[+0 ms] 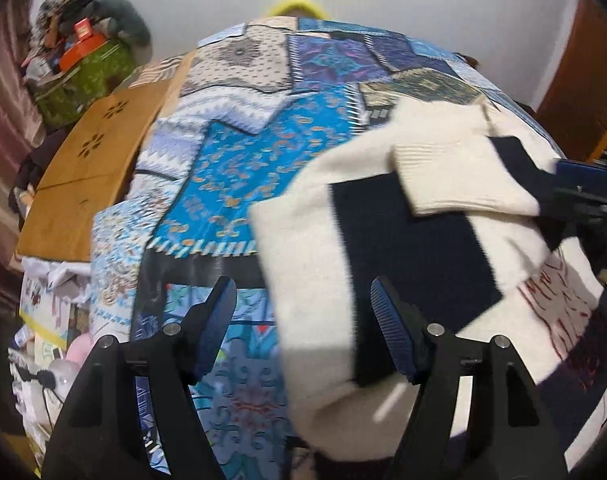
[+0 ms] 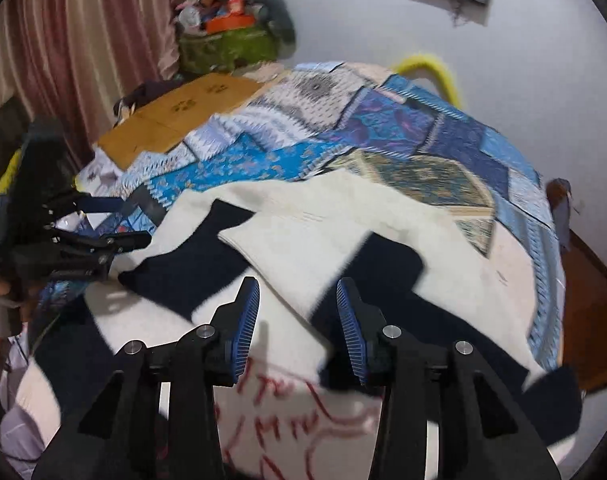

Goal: Fold small clothes

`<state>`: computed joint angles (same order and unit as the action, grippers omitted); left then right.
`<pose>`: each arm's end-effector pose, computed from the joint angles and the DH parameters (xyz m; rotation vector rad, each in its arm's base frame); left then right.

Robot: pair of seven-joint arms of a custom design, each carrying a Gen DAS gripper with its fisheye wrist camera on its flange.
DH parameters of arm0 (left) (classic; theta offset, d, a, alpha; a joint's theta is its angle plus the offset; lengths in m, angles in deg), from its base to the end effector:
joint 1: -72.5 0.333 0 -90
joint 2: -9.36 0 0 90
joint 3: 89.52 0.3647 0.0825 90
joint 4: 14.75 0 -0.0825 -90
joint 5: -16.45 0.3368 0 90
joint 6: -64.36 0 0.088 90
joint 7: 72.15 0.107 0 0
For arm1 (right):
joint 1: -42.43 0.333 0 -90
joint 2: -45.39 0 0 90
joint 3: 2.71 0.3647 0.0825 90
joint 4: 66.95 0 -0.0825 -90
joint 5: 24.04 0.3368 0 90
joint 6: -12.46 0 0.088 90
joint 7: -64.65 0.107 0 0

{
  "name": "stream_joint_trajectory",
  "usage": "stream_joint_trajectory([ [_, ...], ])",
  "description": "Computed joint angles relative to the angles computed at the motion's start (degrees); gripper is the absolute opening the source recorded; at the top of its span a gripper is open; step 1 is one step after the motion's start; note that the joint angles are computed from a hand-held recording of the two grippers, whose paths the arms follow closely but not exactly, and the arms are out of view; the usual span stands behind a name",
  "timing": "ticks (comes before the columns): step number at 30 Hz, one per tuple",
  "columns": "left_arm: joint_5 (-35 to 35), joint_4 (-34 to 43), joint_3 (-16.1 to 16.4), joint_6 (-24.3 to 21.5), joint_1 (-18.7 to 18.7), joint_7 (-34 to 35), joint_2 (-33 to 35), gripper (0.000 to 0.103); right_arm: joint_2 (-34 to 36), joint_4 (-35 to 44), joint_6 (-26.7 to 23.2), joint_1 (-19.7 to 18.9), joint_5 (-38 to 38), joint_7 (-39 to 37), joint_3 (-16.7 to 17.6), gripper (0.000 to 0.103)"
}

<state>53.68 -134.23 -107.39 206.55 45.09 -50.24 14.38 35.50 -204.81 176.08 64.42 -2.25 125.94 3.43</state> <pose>0.3914 -0.3916 0.4928 -1.8678 1.9718 -0.5409 0.4196 0.2047 0.5254 -2.2851 1.1118 -0.3909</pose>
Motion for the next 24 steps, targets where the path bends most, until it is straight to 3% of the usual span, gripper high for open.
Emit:
stream_joint_trajectory([
  [6,-2.8,1.4,0.0,0.4,-0.5,2.9,3.5,0.069,7.3,4.3,-2.0,-0.3,-7.8,6.3,2.1,0.037],
  [11,-2.9,0.4,0.7,2.5,-0.5,2.6,3.7,0.07,10.0,4.8,0.0,0.5,-17.1,11.6,1.9,0.037],
  [12,-2.9,0.3,0.7,2.5,-0.6,2.5,3.7,0.07,10.2,5.0,0.0,0.6,-17.0,11.7,1.8,0.033],
  [13,-2.6,0.4,0.8,2.4,-0.8,2.3,3.8,0.07,10.2,5.1,0.0,0.6,-16.8,12.0,1.6,0.02],
  [14,-2.1,0.4,0.8,2.1,-1.0,2.0,3.8,0.071,10.1,5.1,0.3,0.5,-17.6,13.4,1.3,0.013],
  [15,-1.6,0.6,0.9,1.8,-1.2,1.7,3.9,0.071,9.9,5.1,0.5,0.4,-17.1,13.4,1.1,0.008],
  [24,-0.3,1.6,0.8,-0.7,-1.9,0.7,4.4,0.072,-0.4,-2.2,6.6,-0.1,-1.8,6.6,-1.8,0.007],
])
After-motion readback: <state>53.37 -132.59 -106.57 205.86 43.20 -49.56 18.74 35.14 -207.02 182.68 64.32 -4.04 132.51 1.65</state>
